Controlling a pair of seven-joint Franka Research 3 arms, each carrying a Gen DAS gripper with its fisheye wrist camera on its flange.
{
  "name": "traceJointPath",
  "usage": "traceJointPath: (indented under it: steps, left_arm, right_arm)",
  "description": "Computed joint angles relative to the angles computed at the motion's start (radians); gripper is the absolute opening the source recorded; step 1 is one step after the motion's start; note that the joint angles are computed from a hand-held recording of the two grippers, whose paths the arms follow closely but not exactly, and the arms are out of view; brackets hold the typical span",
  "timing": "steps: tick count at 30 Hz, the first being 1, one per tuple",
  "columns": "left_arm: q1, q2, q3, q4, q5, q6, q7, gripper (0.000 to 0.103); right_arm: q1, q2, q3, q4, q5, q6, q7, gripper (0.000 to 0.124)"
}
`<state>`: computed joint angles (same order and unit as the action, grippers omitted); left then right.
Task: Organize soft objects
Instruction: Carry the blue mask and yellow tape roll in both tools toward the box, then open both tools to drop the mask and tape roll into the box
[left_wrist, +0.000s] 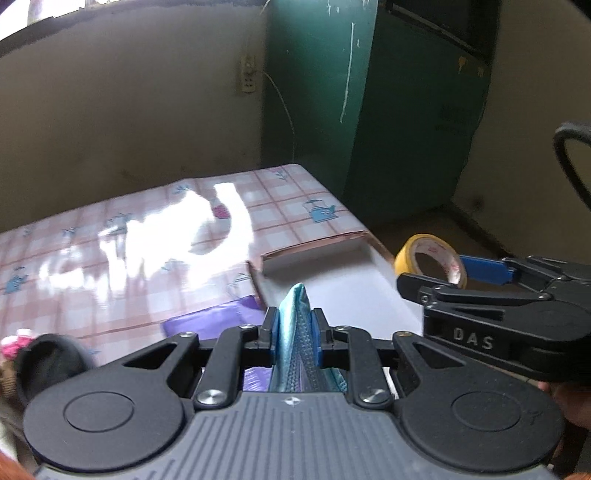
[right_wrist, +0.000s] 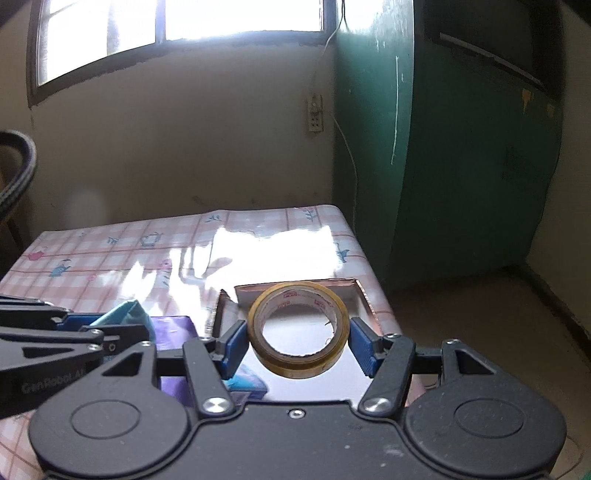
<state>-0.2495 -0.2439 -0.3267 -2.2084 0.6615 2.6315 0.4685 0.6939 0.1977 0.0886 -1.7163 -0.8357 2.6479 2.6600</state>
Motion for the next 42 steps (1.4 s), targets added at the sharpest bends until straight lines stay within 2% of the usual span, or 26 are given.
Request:
traceJointPath:
  steps: [9,11,12,14,16,18,19,24,28,34,36,42]
  left_arm:
    - [-0.003,0.157,0.017,0.117,0.068,0.063,-0.069,0.022]
    - [-0.010,0.178,0.037,0.118,0.042,0.120,-0.057,0.024]
    - [-0.011,0.187,0.041,0.123,0.039,0.127,-0.068,0.027]
    - [-0.011,0.198,0.045,0.133,0.077,0.112,-0.123,0.039]
    - [-0.013,0.195,0.052,0.130,0.087,0.109,-0.140,0.058]
    - [-0.012,0.187,0.058,0.121,0.087,0.114,-0.142,0.069]
    - [-0.012,0.182,0.059,0.118,0.087,0.110,-0.143,0.069]
    - [-0.009,0.146,0.048,0.110,0.119,0.062,-0.156,0.073]
    - [-0.013,0.097,0.033,0.093,0.106,-0.005,-0.145,0.075]
    - [-0.016,0.024,0.008,0.061,0.086,-0.120,-0.123,0.076]
    - [-0.018,-0.007,0.007,0.039,0.066,-0.136,-0.107,0.076]
    - [-0.010,-0.098,-0.005,-0.022,0.037,-0.179,-0.095,0.078]
  right_arm:
    - [-0.022,0.081,-0.029,0.073,0.136,0.020,-0.121,0.071]
    - [-0.018,0.102,-0.041,0.097,0.164,0.020,-0.133,0.071]
    - [-0.015,0.112,-0.049,0.109,0.174,0.019,-0.133,0.071]
    - [-0.012,0.119,-0.060,0.113,0.199,0.026,-0.136,0.071]
    - [-0.019,0.124,-0.060,0.110,0.241,0.047,-0.154,0.073]
    - [-0.014,0.123,-0.071,0.101,0.256,0.068,-0.154,0.074]
    - [-0.011,0.121,-0.075,0.096,0.261,0.076,-0.153,0.076]
    - [0.013,0.105,-0.090,0.086,0.235,0.076,-0.145,0.077]
    - [0.049,0.060,-0.103,0.058,0.128,0.038,-0.049,0.080]
    - [0.051,0.008,-0.041,0.035,0.005,-0.063,0.013,0.090]
    - [0.057,-0.002,-0.022,0.034,-0.045,-0.107,0.058,0.090]
    - [0.044,-0.014,0.034,0.038,-0.004,-0.136,0.050,0.090]
